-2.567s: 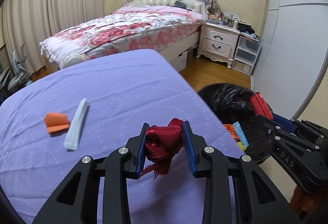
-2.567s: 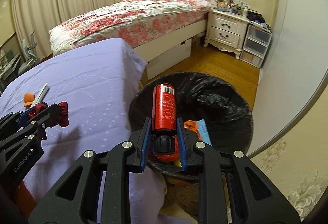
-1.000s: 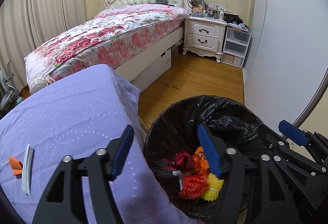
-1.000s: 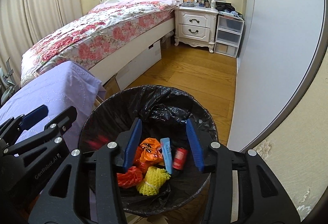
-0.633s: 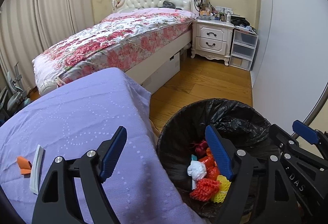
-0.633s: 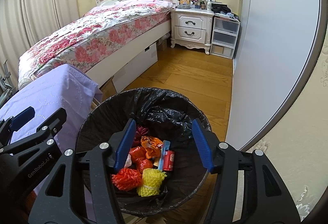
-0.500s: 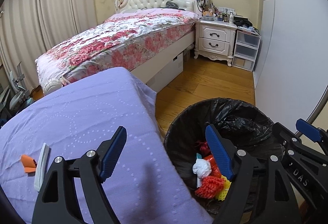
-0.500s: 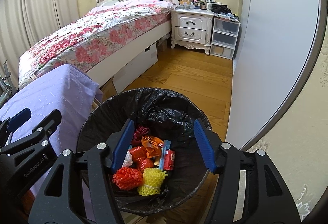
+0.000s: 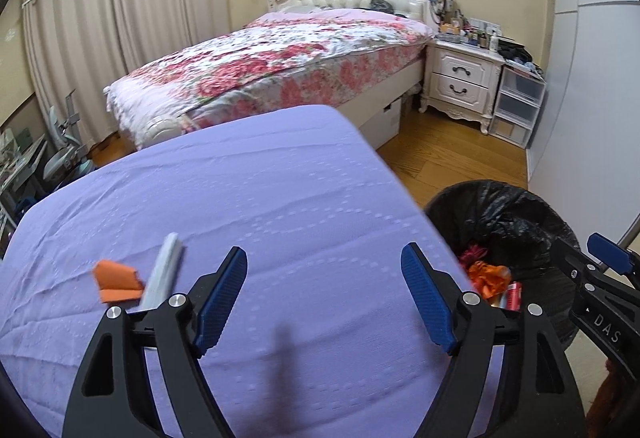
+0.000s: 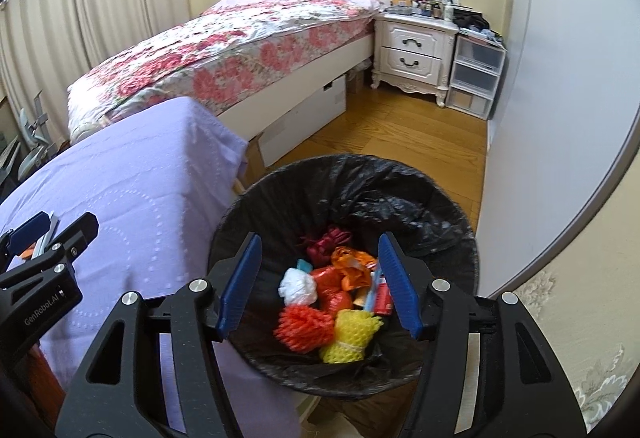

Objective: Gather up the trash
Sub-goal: 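Move both grippers back over the orange paper and white strip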

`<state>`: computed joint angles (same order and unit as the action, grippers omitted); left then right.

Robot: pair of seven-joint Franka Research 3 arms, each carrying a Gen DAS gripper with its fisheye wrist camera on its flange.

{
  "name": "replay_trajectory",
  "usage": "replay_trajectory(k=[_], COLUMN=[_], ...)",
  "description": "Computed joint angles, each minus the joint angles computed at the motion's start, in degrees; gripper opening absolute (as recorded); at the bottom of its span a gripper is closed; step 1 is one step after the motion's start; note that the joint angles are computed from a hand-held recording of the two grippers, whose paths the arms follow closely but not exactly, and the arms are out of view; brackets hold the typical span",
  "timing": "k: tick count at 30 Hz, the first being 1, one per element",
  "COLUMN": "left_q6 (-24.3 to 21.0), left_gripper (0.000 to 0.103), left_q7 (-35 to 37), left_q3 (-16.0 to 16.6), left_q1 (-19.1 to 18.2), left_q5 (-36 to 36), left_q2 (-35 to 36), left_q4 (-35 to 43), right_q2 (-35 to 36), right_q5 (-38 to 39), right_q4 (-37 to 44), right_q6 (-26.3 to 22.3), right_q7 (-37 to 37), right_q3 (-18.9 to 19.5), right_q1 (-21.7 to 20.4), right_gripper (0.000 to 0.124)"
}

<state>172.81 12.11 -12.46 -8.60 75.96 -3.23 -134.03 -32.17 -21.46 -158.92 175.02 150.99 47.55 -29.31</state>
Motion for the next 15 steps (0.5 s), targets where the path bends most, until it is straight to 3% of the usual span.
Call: replay_trajectory(k=[15], left_q6=[-0.1], left_gripper=[0.077], left_q7=[0.0], left_q3=[2.8], left_q1=[8.8], left_q5=[-2.3], left_q2=[-6.5], left_q4=[-8.1], right_q2=[7.1], right_q5=[-6.8], right_q4=[9.7], right_q6=[-2.0], right_q7=[2.0], right_q3=[8.9], right_q1=[-1.6], right_gripper=[0.059])
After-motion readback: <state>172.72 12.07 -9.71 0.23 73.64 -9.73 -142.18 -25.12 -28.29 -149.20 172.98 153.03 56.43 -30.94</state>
